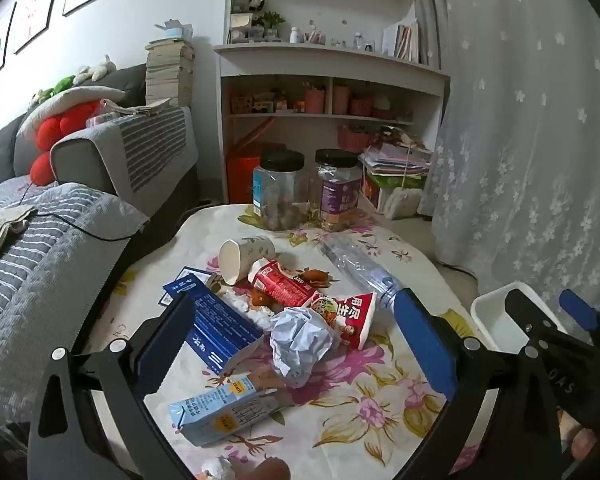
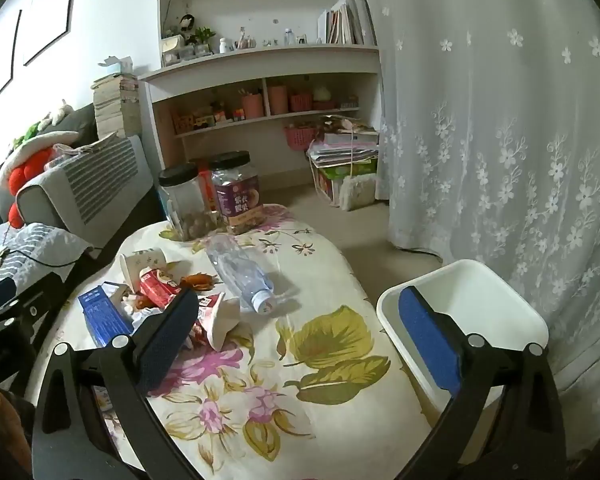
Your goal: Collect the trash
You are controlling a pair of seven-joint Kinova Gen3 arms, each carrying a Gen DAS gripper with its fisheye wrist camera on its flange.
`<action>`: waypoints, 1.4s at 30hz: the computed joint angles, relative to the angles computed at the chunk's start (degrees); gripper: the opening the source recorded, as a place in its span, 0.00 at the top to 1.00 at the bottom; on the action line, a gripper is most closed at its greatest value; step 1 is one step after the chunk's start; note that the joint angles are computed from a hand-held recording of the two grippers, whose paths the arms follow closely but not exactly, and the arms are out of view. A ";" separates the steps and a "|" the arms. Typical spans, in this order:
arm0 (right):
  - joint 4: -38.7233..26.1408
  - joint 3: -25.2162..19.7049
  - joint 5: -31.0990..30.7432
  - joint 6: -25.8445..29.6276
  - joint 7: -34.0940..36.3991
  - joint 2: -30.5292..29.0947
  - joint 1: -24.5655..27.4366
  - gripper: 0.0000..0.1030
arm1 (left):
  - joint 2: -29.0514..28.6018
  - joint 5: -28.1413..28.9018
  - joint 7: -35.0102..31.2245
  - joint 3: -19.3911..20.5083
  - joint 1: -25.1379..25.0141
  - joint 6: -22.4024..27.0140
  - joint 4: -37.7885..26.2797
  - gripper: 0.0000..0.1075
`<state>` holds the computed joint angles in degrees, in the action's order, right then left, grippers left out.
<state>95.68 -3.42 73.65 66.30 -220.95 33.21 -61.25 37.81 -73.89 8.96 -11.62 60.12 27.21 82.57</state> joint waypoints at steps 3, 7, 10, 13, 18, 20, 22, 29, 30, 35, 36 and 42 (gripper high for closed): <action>0.06 0.20 0.45 0.58 -0.01 -0.01 -0.39 0.07 | 0.08 0.65 -0.98 0.15 0.22 0.50 -0.51 0.10; -1.72 0.08 0.32 1.47 2.17 0.51 -0.62 0.07 | -0.53 1.30 -1.05 0.58 -0.15 -0.02 -0.13 0.10; -2.18 0.86 0.96 0.94 1.70 1.59 -1.35 0.07 | -0.59 2.10 -1.96 0.75 -0.22 0.36 -0.59 0.10; -1.14 0.51 1.68 1.38 0.85 0.71 -1.22 0.07 | -0.62 1.34 -0.55 -0.25 0.32 -0.49 -0.02 0.10; -1.12 0.14 1.83 1.71 0.68 0.61 -1.04 0.07 | -0.94 1.26 -0.36 -0.22 0.37 -0.46 0.10 0.10; -1.12 0.10 1.85 1.82 0.40 0.46 -1.08 0.07 | -1.07 1.21 -0.47 -0.15 0.42 -0.29 0.08 0.10; -1.23 0.04 1.86 1.90 0.50 0.55 -1.09 0.07 | -1.39 0.68 0.13 -0.40 0.49 -0.51 0.50 0.10; -0.73 -0.04 2.22 1.66 0.11 0.25 -0.89 0.07 | -1.56 -0.34 1.08 0.42 0.06 -0.12 0.56 0.10; -0.73 -0.06 2.31 1.74 0.16 0.18 -0.92 0.07 | -1.59 -0.49 1.16 0.52 -0.01 -0.12 0.60 0.10; -0.80 -0.20 2.27 1.86 0.16 0.14 -0.86 0.07 | -1.64 -1.38 2.03 0.78 -0.18 -0.12 0.92 0.10; -0.78 -0.19 2.34 1.92 -0.02 0.29 -0.92 0.07 | -1.65 -1.62 2.25 0.84 -0.21 -0.10 0.99 0.10; -0.88 -0.27 2.28 1.85 0.33 0.15 -0.80 0.07 | -1.78 -2.18 2.63 1.66 -0.73 0.13 1.11 0.10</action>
<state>94.80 -3.69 75.93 68.15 -220.63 33.36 -62.05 36.03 -76.08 11.60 -9.96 59.39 27.34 83.69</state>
